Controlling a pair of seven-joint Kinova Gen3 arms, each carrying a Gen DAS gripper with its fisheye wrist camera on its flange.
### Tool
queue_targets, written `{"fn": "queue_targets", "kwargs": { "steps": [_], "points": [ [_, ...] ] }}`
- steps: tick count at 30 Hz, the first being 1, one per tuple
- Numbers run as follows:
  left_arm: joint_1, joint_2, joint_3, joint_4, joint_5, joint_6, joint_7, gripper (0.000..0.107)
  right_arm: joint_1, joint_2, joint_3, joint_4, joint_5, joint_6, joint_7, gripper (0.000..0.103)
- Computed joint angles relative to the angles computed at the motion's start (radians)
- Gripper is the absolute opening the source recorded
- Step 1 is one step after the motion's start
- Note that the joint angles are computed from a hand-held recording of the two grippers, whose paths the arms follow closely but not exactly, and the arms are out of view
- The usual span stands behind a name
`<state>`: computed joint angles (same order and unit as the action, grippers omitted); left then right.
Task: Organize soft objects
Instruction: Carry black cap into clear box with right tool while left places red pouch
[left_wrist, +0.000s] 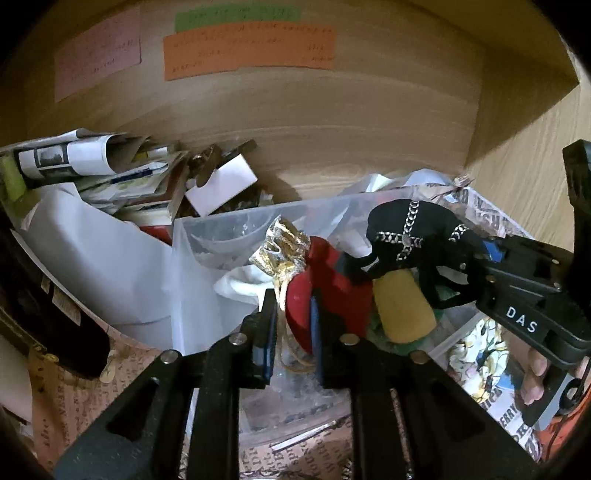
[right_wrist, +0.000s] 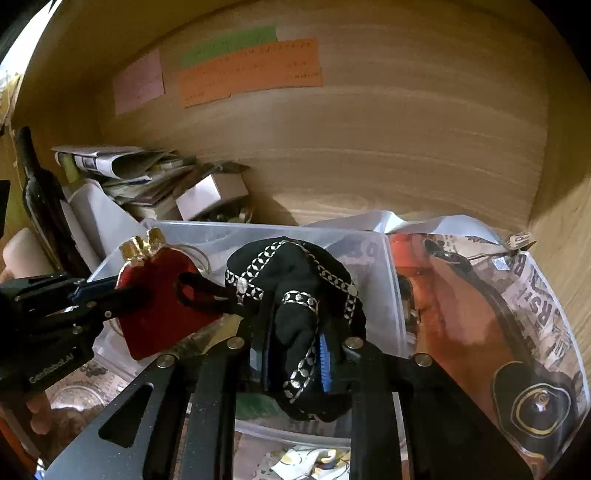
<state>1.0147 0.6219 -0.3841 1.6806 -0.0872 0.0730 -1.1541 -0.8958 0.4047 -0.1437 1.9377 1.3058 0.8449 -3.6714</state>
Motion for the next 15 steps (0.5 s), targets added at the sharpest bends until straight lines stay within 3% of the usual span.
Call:
{"fn": "queue_targets", "kwargs": {
  "steps": [4, 8, 11, 15],
  "points": [
    [-0.02, -0.021, 0.025, 0.019, 0.003, -0.004, 0.002, 0.042, 0.007, -0.004, -0.002, 0.001, -0.013, -0.021, 0.008, 0.029],
    [0.038, -0.044, -0.038, 0.062, 0.023, -0.047, 0.005, 0.055, -0.008, -0.018, -0.003, 0.009, -0.003, -0.009, -0.003, 0.043],
    [0.127, -0.049, -0.14, 0.091, 0.066, -0.077, -0.002, 0.066, -0.029, -0.023, -0.013, 0.002, 0.003, 0.032, 0.007, 0.054],
    [0.198, -0.065, -0.216, 0.126, 0.122, -0.103, -0.043, 0.068, -0.078, -0.032, -0.033, -0.004, 0.025, 0.121, 0.009, 0.071]
  ]
}}
